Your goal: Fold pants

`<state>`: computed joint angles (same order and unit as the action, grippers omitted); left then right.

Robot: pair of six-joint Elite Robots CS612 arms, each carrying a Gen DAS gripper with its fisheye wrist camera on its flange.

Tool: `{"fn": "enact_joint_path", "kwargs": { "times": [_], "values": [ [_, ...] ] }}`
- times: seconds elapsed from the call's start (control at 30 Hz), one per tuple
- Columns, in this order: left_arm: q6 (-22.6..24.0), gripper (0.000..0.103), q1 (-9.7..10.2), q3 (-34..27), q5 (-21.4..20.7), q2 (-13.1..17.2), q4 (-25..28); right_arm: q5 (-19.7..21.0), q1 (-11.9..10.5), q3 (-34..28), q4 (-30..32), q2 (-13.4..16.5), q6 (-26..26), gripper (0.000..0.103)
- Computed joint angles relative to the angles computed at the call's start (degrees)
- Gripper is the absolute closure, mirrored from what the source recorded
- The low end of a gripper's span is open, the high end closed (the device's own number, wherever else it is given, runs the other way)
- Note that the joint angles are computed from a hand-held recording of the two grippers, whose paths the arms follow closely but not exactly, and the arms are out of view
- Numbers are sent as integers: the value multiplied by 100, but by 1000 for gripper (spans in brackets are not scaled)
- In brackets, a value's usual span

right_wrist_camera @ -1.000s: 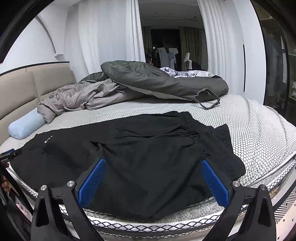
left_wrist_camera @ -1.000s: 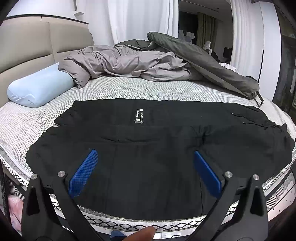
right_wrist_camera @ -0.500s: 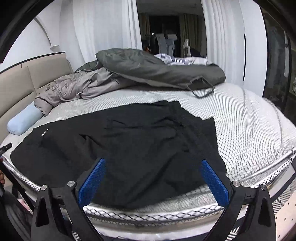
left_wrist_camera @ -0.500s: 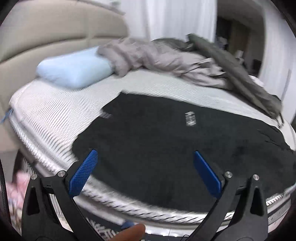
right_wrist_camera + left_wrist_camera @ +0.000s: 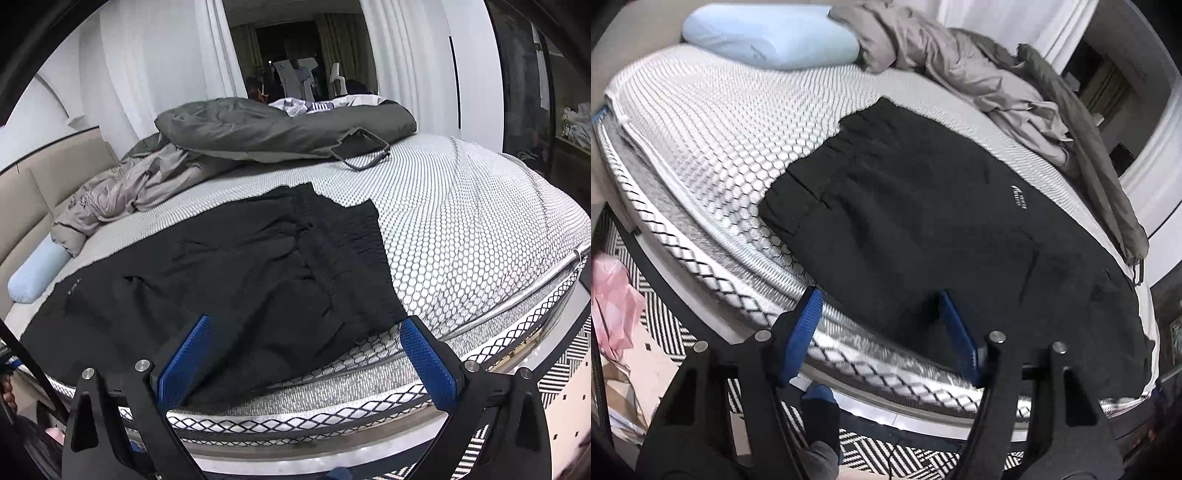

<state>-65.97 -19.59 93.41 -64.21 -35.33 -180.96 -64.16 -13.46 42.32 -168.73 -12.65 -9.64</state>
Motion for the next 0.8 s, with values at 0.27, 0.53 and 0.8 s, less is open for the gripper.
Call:
{"fn": "enact_joint_path", "kwargs": {
  "times": [0.27,0.53,0.8],
  "values": [
    [-488,91,86,-43,449,95,-243,17,-2,42,-95,14,124,0],
    [-680,103,68,96,982,-58,-158,394,-205,-70,112,134,1296,0],
    [-650,103,66,-46,993,-83,96,1383,-280,-1760,1205,1015,1840,20]
  ]
}}
